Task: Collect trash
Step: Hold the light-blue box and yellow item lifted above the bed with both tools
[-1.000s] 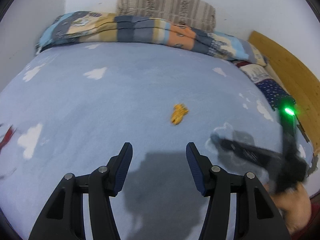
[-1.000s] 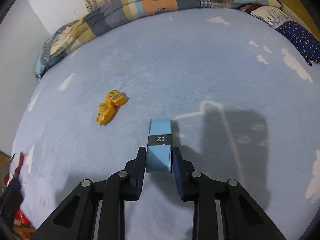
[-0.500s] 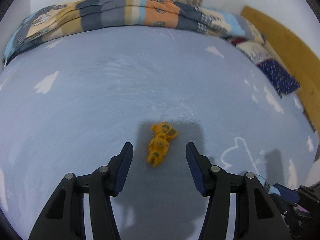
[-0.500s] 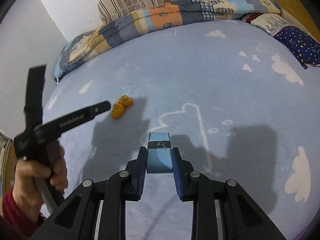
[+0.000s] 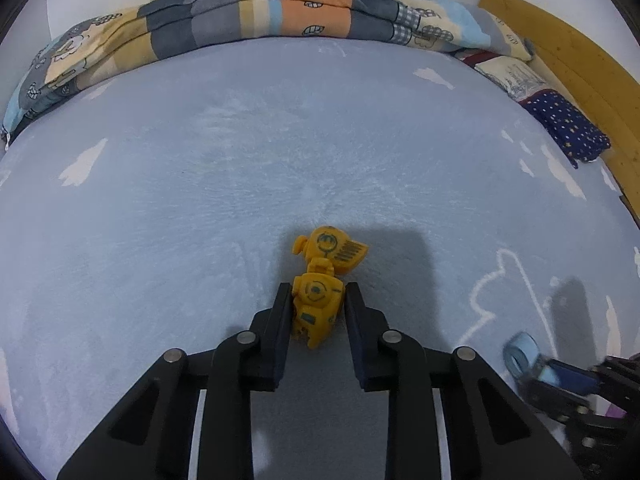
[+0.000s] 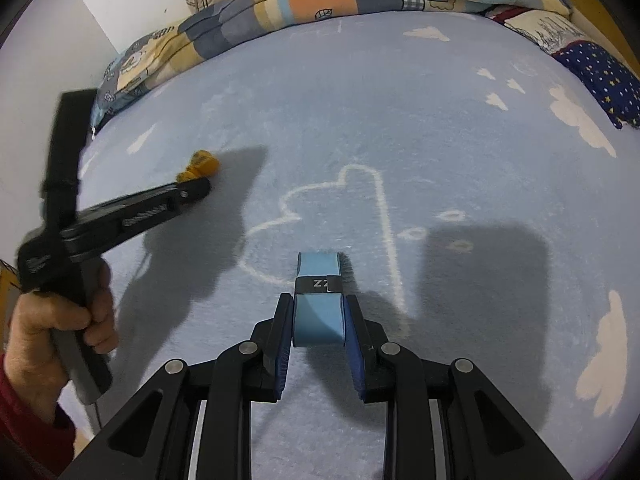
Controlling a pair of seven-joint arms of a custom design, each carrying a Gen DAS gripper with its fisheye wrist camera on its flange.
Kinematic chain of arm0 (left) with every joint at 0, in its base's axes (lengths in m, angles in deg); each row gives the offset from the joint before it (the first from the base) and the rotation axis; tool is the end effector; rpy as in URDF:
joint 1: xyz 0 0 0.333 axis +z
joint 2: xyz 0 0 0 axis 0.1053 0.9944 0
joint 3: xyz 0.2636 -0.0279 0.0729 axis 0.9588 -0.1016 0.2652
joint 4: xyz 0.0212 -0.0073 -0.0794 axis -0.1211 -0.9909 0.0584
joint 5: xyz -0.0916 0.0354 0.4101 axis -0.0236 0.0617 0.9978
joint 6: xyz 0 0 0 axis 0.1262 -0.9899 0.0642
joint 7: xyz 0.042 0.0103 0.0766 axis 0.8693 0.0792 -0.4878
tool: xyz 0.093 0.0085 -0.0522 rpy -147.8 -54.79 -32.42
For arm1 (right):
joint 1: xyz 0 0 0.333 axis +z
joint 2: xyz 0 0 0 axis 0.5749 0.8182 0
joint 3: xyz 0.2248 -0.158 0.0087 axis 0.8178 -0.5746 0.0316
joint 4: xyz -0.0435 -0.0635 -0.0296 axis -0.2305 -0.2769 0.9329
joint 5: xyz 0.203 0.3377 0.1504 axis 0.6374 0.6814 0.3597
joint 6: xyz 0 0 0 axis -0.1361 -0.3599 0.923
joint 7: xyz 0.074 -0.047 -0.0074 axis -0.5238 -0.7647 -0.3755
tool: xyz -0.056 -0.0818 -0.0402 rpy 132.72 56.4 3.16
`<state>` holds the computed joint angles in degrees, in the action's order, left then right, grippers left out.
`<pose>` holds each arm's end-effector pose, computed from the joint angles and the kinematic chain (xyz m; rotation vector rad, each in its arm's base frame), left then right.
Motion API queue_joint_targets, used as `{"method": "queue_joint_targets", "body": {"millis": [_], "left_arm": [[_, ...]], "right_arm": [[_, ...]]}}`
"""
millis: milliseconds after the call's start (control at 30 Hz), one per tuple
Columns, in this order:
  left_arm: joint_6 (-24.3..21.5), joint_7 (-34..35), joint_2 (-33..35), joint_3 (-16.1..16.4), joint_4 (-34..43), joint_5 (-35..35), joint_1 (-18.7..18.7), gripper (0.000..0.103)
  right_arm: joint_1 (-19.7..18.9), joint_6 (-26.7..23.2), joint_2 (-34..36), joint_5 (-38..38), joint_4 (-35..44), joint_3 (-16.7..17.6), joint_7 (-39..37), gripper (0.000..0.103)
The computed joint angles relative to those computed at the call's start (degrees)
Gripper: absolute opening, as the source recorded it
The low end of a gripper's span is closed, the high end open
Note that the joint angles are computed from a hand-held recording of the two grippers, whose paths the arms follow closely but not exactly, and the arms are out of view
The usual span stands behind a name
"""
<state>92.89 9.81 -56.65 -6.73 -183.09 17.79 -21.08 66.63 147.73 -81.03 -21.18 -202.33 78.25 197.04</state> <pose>0.5319 -0.4168 0.3487 -1.8463 2.0363 -0.6987 0.4653 0.4120 0.3562 -1.9252 1.8113 -0.1847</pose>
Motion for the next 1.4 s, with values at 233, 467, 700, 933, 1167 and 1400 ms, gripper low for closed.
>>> {"method": "queue_joint_targets", "body": {"millis": [233, 467, 700, 933, 1167, 1400], "left_arm": [[0.6, -4.3, -8.4, -1.0, -7.2, 3.3, 0.0, 0.025], [-0.4, -9.9, -20.5, -5.4, -16.1, 6.4, 2.4, 0.025], [-2.2, -14.6, -35.3, -12.2, -26.9, 5.7, 4.5, 0.025], [-6.5, -20.0, -44.6, -19.8, -33.1, 3.4, 4.0, 0.025], [-14.3, -26.9, -43.3, -25.4, -31.1, 10.2, 5.1, 0.025], [-19.7, -30.3, -42.2, -24.8, -30.1, 15.4, 3.1, 0.025]], "right_arm": [[0.2, -0.6, 0.4, 0.4, 0.4, -0.2, -1.3, 0.026], [0.7, 4.1, -5.7, -7.8, -4.5, 0.2, 8.7, 0.026], [-1.2, 7.2, -14.1, -27.0, -9.3, 4.8, 24.9, 0.026], [-5.1, 8.1, -23.2, -37.2, -15.8, 11.8, 35.7, 0.026], [-6.8, 7.6, -26.8, -38.1, -18.5, 15.9, 37.8, 0.026], [-7.3, 7.8, -26.2, -38.1, -18.3, 16.9, 38.1, 0.026]]}}
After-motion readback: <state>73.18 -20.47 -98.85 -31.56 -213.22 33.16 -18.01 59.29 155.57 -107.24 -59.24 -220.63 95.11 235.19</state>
